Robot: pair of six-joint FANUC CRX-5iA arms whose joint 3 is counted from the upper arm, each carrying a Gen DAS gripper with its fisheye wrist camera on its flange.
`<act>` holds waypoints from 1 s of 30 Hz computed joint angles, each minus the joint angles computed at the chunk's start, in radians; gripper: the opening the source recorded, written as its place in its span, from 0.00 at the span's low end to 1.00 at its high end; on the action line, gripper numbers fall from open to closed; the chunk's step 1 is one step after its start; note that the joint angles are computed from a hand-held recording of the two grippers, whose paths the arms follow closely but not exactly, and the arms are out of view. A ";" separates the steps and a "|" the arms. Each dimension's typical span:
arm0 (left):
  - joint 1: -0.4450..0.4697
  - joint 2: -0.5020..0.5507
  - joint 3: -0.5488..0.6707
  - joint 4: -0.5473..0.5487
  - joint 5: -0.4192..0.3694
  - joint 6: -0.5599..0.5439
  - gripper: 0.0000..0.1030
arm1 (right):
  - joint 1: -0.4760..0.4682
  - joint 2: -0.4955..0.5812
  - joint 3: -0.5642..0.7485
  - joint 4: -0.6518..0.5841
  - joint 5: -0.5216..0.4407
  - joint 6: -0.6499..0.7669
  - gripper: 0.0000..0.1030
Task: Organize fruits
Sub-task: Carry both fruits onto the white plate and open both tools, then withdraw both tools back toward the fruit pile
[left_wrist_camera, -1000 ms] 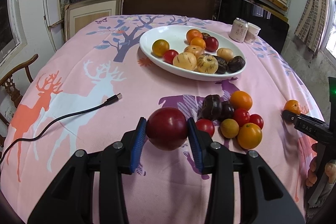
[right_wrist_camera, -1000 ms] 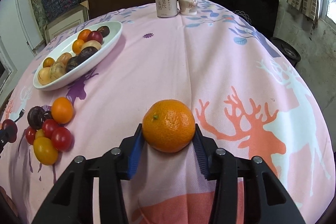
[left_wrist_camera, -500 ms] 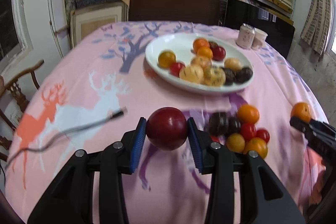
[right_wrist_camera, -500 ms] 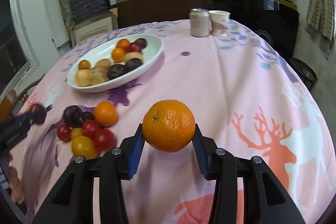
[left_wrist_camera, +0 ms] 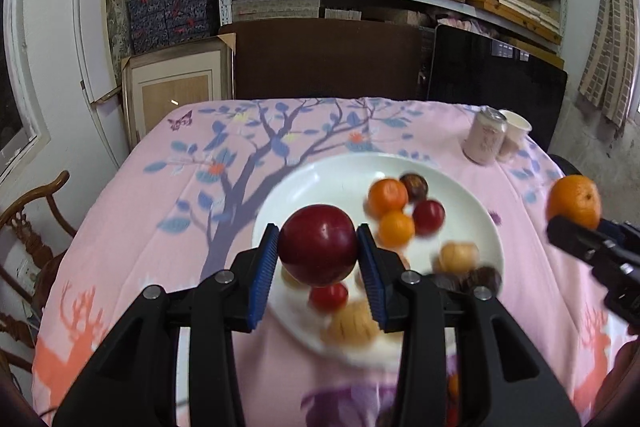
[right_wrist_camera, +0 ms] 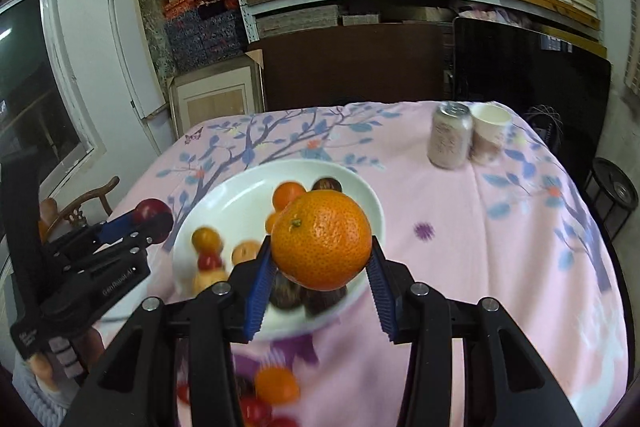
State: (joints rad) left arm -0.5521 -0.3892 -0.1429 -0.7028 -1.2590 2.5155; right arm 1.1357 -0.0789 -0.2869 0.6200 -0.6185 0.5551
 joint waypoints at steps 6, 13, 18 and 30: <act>0.137 0.032 -0.027 0.099 0.133 -0.103 0.38 | -0.033 0.126 0.107 -0.085 -0.006 0.105 0.44; 0.161 0.046 -0.054 0.113 0.187 -0.130 0.38 | -0.033 0.155 0.109 -0.091 0.008 0.119 0.45; 0.194 0.055 -0.067 0.156 0.204 -0.168 0.39 | -0.038 0.129 0.037 0.058 0.079 0.005 0.75; 0.000 0.008 -0.013 -0.028 0.033 -0.033 0.74 | 0.014 0.021 -0.020 0.062 0.023 -0.032 0.78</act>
